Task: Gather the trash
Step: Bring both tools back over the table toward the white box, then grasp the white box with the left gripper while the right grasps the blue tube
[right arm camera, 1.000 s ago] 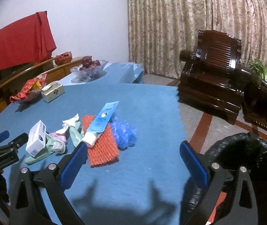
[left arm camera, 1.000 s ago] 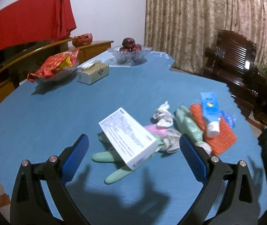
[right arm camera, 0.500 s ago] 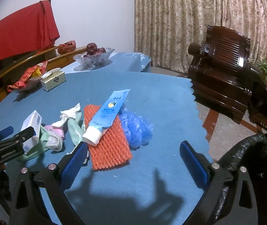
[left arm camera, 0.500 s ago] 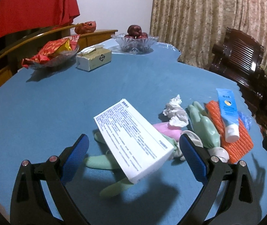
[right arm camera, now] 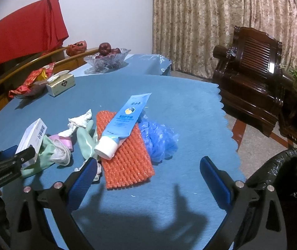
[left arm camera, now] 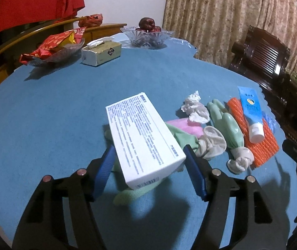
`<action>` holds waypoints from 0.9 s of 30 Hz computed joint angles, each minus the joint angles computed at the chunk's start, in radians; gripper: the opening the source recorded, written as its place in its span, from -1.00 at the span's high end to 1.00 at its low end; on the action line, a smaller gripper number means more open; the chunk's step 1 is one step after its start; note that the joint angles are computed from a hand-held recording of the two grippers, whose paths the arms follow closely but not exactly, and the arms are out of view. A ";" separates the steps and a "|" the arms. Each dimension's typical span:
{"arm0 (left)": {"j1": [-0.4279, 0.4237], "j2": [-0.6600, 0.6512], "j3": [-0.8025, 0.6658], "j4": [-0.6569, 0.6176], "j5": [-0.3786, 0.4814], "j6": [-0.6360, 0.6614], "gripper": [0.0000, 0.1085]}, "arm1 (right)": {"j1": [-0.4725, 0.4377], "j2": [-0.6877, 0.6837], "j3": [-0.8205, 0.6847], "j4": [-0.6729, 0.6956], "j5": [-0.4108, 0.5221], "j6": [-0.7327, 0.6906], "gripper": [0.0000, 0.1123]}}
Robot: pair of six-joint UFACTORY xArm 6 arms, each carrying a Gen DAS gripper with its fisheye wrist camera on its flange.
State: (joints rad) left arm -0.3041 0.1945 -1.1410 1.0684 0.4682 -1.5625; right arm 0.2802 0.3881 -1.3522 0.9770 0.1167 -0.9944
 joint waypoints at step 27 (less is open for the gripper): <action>-0.002 -0.027 -0.016 0.181 0.007 -0.139 -0.09 | 0.028 0.048 -0.075 -0.052 0.021 0.075 -0.31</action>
State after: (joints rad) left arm -0.3063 0.1678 -1.1567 1.2497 0.4752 -1.7017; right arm 0.3086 0.4364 -1.4274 0.9249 0.1376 -0.9191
